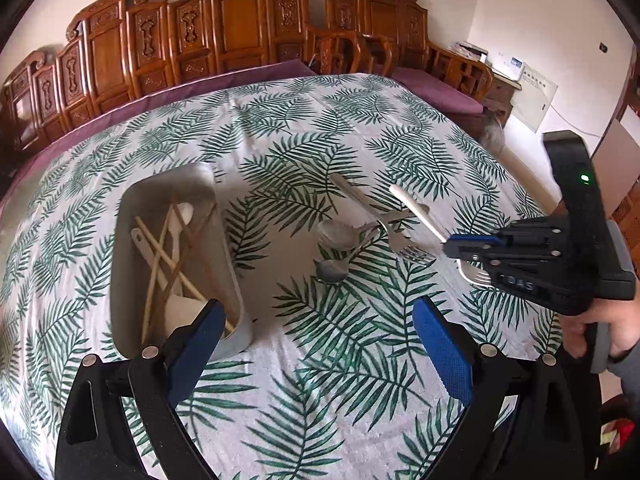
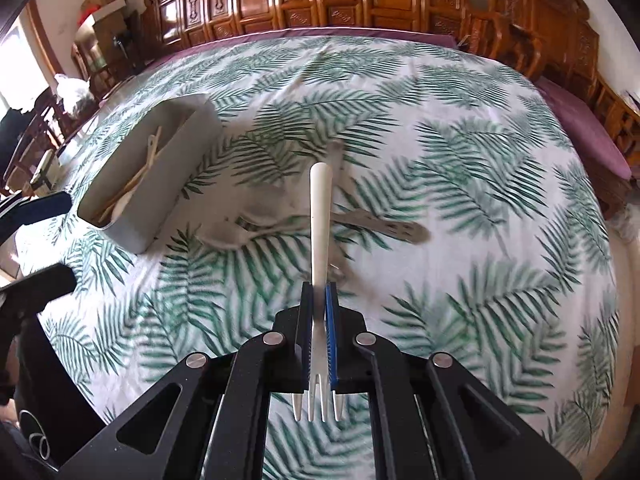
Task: Organize utensils
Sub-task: 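Lift the white plastic fork off the table with the right gripper, then close the left gripper on the metal fork while the right gripper holds the white fork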
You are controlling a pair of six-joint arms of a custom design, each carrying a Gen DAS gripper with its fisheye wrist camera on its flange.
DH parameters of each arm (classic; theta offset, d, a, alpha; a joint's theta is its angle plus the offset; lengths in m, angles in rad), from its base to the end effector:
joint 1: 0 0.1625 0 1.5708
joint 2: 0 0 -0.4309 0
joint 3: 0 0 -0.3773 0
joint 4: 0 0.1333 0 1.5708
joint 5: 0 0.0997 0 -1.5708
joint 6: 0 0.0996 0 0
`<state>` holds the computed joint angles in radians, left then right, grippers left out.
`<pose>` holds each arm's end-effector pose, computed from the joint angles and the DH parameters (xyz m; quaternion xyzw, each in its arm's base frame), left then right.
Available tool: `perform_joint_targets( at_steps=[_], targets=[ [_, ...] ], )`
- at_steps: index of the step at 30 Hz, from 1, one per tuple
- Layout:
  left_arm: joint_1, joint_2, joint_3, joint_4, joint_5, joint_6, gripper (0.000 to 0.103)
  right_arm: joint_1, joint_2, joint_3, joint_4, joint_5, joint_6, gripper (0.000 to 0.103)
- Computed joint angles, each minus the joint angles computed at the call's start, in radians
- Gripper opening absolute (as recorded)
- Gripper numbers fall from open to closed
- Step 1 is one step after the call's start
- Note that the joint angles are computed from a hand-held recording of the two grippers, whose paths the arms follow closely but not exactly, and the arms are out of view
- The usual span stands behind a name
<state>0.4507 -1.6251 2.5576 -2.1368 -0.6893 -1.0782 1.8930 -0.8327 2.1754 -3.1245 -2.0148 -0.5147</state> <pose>-0.1531 -0.3076 0.1949 0.0964 0.8875 -0.2988 0.3374 0.2415 -0.4376 0.0467 0.3730 -0.8958 0.0812 0.2278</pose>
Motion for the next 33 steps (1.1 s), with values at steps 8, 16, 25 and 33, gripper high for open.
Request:
perform_joint_targets(
  at_steps=[8, 16, 25, 33],
  targets=[
    [0.098, 0.199, -0.049, -0.265, -0.013, 0.145, 0.091, -0.079, -0.080, 0.076, -0.046, 0.027, -0.023, 0.007],
    [0.201, 0.373, -0.124, -0.455, -0.039, 0.231, 0.080, -0.145, -0.105, 0.099, -0.061, 0.068, -0.029, 0.007],
    [0.312, 0.508, -0.217, -0.570, -0.084, 0.303, 0.052, -0.183, -0.100, 0.082, -0.046, 0.079, -0.035, 0.007],
    [0.369, 0.558, -0.269, -0.568, -0.101, 0.309, 0.015, -0.194, -0.101, 0.075, -0.027, 0.070, -0.030, 0.007]
  ],
)
